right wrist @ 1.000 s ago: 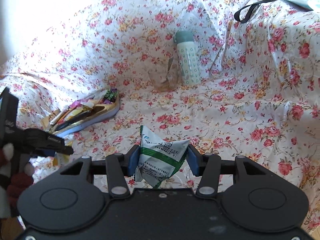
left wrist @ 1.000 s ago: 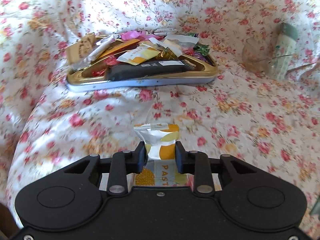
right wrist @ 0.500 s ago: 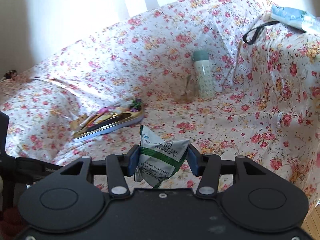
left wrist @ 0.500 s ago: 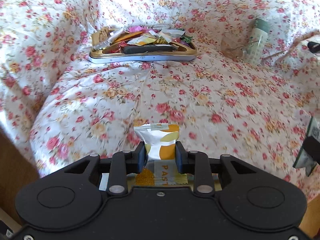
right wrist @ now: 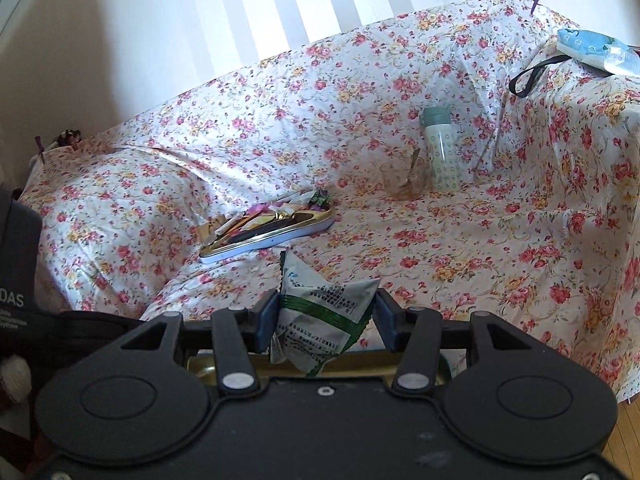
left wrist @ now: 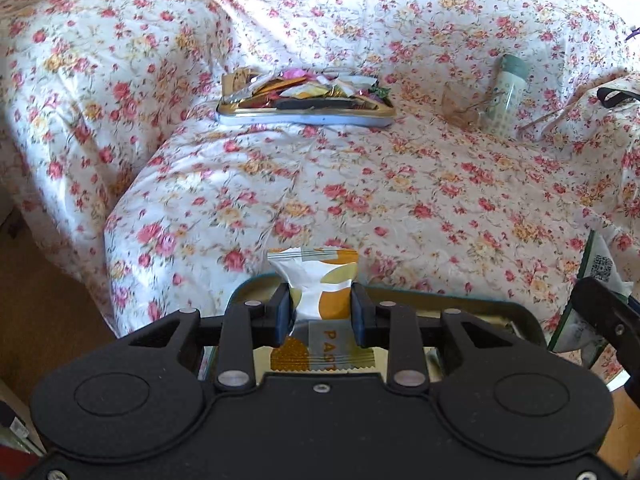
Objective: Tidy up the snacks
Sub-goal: 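Carry the white-and-yellow packet with the left tool while the right tool carries the green-and-white packet to the tray, then open both grippers to drop the two packets into the tray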
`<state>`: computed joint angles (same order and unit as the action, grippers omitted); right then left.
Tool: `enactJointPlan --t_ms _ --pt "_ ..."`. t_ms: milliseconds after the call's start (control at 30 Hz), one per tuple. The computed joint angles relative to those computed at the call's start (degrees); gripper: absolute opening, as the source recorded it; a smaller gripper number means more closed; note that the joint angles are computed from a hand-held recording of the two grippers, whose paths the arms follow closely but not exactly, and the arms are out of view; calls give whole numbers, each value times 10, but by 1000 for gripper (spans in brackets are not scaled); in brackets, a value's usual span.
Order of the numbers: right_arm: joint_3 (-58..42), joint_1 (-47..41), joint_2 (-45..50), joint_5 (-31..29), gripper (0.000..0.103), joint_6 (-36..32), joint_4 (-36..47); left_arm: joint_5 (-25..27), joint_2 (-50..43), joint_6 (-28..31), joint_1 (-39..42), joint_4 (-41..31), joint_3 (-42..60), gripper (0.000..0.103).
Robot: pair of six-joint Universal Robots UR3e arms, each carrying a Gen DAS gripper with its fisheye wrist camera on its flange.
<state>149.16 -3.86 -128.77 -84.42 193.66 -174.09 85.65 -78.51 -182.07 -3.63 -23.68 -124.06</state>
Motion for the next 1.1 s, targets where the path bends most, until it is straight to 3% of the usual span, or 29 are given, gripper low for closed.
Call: enactJointPlan --t_ms 400,667,1100 --pt "-10 54 86 -53 53 4 -33 44 -46 -14 -13 5 7 39" --pt "-35 60 105 -66 53 -2 27 60 -74 -11 -28 -4 22 39" --pt "-76 62 146 -58 54 -10 118 35 -72 3 -19 -27 26 46"
